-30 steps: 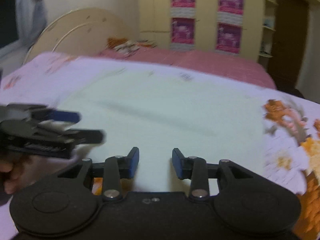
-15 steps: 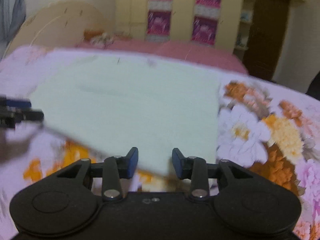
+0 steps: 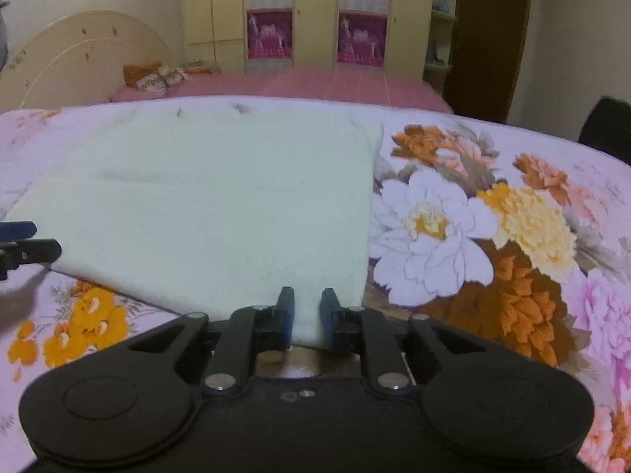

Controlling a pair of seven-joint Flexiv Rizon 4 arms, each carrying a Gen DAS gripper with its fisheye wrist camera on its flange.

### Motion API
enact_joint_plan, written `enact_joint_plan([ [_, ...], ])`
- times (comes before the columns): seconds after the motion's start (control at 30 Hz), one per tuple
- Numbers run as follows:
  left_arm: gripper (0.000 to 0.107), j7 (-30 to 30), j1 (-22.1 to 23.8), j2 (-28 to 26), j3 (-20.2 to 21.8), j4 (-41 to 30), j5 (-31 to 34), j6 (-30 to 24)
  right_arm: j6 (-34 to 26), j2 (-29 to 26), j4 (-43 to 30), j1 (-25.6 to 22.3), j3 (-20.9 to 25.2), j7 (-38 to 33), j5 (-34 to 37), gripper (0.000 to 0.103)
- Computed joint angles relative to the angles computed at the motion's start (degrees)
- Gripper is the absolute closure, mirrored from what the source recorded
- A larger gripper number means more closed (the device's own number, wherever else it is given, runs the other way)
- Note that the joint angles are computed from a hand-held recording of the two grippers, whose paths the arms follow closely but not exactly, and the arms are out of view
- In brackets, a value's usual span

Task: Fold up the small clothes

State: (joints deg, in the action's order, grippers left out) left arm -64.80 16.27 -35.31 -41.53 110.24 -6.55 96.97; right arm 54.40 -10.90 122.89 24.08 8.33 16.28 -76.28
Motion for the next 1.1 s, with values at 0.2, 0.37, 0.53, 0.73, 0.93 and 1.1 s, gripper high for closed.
enact_joint_plan([
  [0.2, 0.027, -7.92, 13.23, -2.66, -13.94, 5.92, -0.05, 3.63, -0.06, 1.04, -0.17, 0.28, 0.40, 2.33, -0.70, 0.084],
  [0.37, 0.037, -19.83, 19.95, -9.29, -20.49, 10.38, -1.21, 7.16, 1.61, 1.33, -0.01, -0.09, 0.31, 4.71, -3.67, 0.084],
  [0.53, 0.046, -26.93, 16.29, -18.28, -19.57, 4.73, 0.09, 14.26, 5.48, -0.19, -1.54, -1.19, -0.58, 8.53, -7.02, 0.084],
  [0.73, 0.047, -32.10, 6.85, -19.13, -12.24, -3.32, -0.22, 16.73, 11.78, -3.53, -6.10, -3.50, -2.82, 15.28, -13.23, 0.082],
  [0.93, 0.095, -39.56, -0.87, -19.30, -5.25, -8.78, -4.10, 17.01, 17.26, -10.37, -14.31, -5.40, -4.84, 20.09, -19.19, 0.087],
  [1.1, 0.100, -41.87, -1.31, -22.03, -5.31, -12.32, 1.06, 16.99, 19.03, -16.30, -21.48, -3.85, -6.22, 15.20, -17.84, 0.091],
])
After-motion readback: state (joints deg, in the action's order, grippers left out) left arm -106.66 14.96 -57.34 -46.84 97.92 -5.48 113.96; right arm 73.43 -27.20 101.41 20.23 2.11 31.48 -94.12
